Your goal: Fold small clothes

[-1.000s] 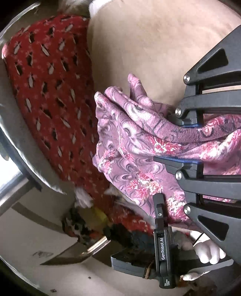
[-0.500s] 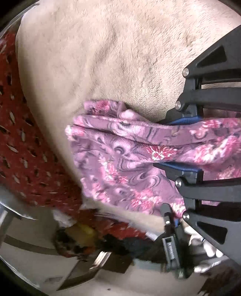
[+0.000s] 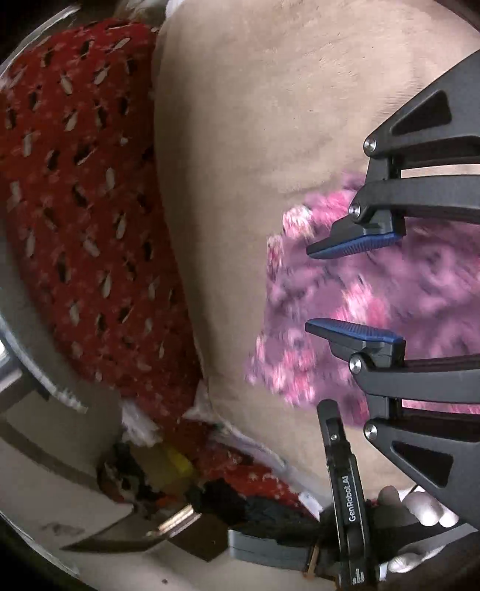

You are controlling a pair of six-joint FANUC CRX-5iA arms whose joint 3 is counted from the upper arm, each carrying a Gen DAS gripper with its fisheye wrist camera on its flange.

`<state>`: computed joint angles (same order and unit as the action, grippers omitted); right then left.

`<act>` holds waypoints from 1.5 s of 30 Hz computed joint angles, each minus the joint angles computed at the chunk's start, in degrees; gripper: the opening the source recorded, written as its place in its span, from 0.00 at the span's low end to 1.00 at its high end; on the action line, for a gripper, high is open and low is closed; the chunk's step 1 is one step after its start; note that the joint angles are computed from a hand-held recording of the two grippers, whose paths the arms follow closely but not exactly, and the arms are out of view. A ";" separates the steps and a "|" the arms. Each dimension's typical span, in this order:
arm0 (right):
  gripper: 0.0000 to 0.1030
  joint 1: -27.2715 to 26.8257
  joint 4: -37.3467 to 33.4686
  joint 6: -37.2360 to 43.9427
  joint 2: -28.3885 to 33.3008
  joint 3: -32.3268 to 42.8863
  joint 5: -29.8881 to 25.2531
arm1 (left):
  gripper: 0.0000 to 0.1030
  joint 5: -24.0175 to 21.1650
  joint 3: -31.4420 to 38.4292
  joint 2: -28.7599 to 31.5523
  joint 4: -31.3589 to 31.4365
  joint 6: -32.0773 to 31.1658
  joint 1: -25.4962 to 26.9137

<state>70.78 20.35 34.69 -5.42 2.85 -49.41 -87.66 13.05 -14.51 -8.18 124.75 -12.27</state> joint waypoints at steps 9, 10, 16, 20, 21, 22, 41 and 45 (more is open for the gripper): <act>0.24 -3.90 -7.51 5.02 3.58 5.18 -7.07 | 0.49 -0.49 -0.43 -0.51 3.90 -5.08 3.80; 0.24 -3.08 -6.97 5.62 1.84 4.24 -6.15 | 0.49 0.22 -1.78 -3.27 4.59 -5.50 3.96; 0.38 1.76 -7.68 7.74 -6.77 -4.31 -3.71 | 0.59 -2.70 -6.80 -8.60 -0.62 1.29 -2.96; 0.35 3.63 -5.85 3.66 -6.01 -5.04 -9.75 | 0.59 -5.04 -8.26 -9.84 2.18 2.48 -3.03; 0.39 4.38 -5.09 2.18 -6.43 -4.71 -11.01 | 0.59 -5.62 -7.76 -10.73 1.03 3.41 -4.56; 0.40 5.86 -3.48 0.84 -8.18 -5.84 -10.54 | 0.59 -5.99 -7.54 -11.59 0.01 4.56 -6.02; 0.60 16.80 3.35 -8.60 -11.98 -14.29 -19.84 | 0.79 -8.96 -14.97 -17.25 -2.76 15.69 -15.33; 0.61 14.16 3.18 -10.16 -12.28 -12.30 -17.69 | 0.78 -12.07 -10.36 -15.91 -10.37 19.07 -22.33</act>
